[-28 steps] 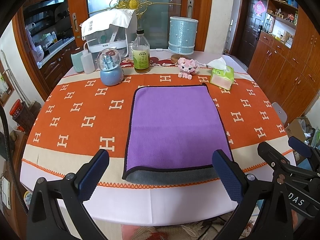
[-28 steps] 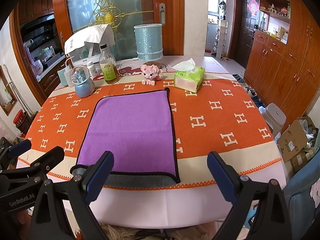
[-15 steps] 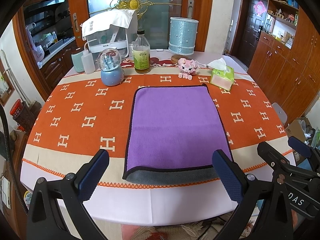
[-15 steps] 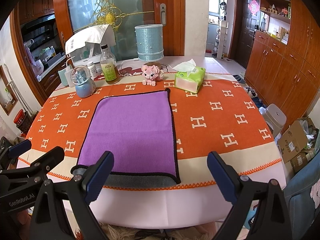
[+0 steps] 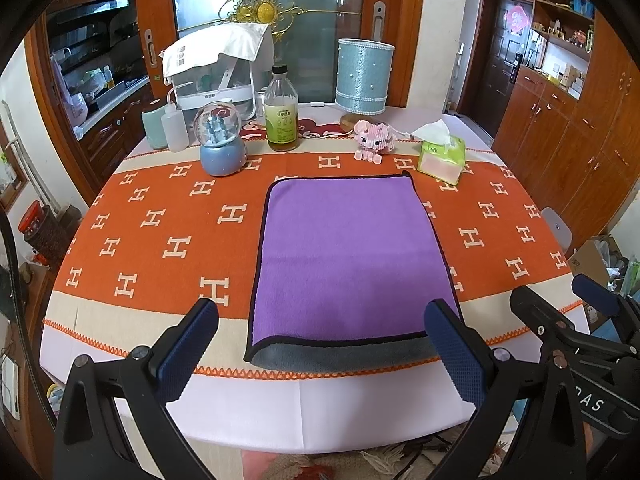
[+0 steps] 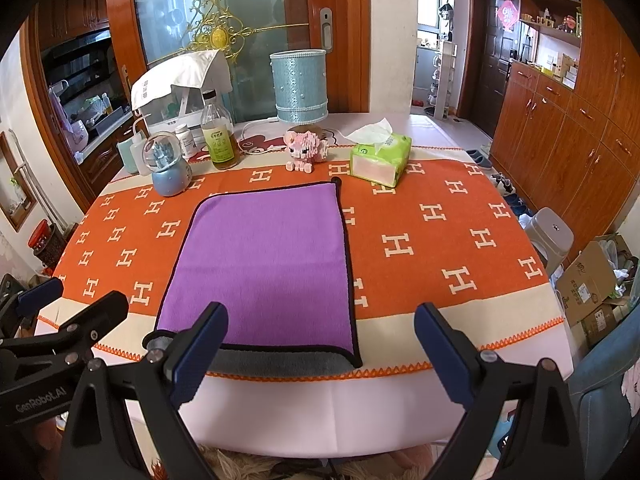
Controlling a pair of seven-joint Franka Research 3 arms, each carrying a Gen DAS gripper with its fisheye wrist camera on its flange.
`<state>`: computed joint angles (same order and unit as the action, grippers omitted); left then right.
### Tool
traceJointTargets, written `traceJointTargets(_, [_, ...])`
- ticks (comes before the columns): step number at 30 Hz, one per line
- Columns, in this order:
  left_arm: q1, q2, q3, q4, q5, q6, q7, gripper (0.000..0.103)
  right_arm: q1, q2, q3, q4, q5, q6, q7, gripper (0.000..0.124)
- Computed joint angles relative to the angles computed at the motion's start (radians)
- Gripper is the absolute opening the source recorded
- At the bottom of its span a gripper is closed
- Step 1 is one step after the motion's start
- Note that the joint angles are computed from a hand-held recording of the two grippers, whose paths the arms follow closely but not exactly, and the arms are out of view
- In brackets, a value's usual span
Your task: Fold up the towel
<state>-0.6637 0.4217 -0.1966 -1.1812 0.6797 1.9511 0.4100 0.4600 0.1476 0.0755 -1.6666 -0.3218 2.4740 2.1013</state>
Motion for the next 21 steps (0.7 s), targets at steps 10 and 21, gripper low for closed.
traceJointTargets(10, [-0.004, 0.006, 0.003, 0.01, -0.001, -0.004, 0.004, 0.102, 0.0, -0.001, 0.0, -0.002, 0.001, 0.0, 0.001, 0.095])
traceJointTargets(21, [-0.003, 0.004, 0.002, 0.007, -0.001, -0.004, 0.002, 0.102, -0.001, -0.005, 0.0, -0.01, -0.002, 0.007, 0.003, 0.095])
